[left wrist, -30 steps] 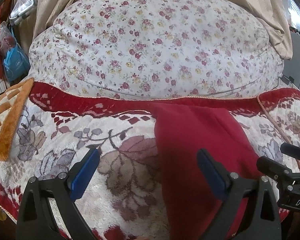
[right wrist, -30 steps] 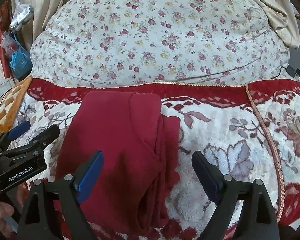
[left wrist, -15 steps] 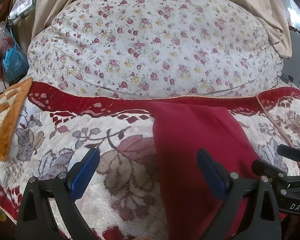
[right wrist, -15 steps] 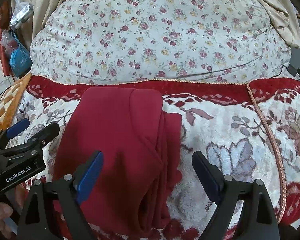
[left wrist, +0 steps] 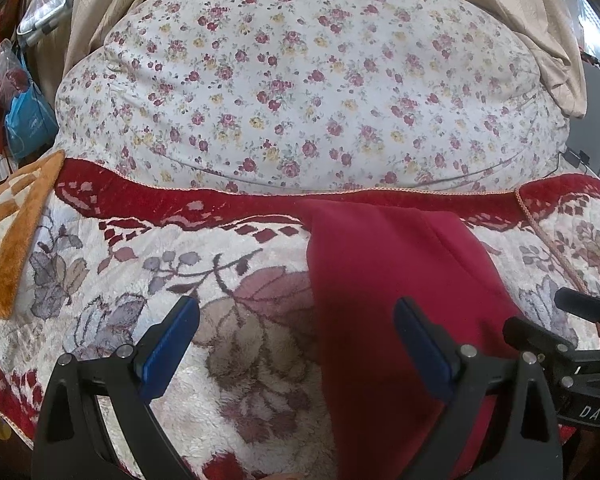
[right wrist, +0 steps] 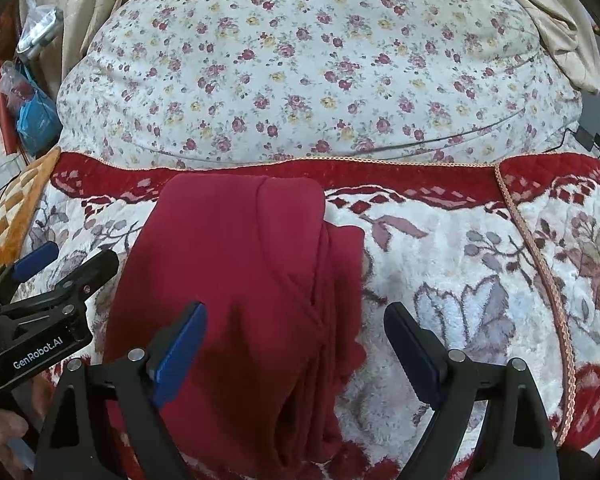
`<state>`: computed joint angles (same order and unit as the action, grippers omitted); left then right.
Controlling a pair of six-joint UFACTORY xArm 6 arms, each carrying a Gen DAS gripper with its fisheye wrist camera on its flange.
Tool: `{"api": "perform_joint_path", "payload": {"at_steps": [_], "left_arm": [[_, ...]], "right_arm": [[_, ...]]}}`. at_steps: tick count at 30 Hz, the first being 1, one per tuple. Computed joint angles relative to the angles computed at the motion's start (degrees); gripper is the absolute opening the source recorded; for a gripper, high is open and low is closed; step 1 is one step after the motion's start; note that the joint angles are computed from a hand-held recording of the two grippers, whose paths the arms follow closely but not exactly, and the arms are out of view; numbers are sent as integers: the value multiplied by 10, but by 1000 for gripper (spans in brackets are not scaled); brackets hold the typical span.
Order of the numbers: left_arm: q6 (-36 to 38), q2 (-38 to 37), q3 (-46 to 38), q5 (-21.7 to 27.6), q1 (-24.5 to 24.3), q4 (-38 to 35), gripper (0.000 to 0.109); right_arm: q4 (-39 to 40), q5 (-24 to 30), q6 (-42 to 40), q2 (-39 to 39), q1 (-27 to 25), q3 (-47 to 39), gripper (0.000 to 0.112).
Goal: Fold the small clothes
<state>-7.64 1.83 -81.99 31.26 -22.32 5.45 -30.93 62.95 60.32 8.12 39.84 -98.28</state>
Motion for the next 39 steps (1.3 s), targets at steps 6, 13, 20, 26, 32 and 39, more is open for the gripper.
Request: {"api": "perform_joint_path", "payload": {"at_steps": [6,13,20,26,32,39], "left_arm": [[-2,2,1,1,0,0,97],[1,2,6,-1,1,-4,97],[-2,4,2,1,0,-3,97],[-1,5,3,-2,0,-1,97],[-6,6,2,-2,0,3,97],[-1,6,1,0,0,-2,97]], "right_arm": [[3,-4,1,1,-1,1,93],[8,-5,-2,5,-3,0,93],[9,-2,-9,11,0,-7,93],[6,-7,-5,9,0,-4,93],[9,-6,-9,12,1,-6,93],[11,-4,-10,16,4,-10,93]]}}
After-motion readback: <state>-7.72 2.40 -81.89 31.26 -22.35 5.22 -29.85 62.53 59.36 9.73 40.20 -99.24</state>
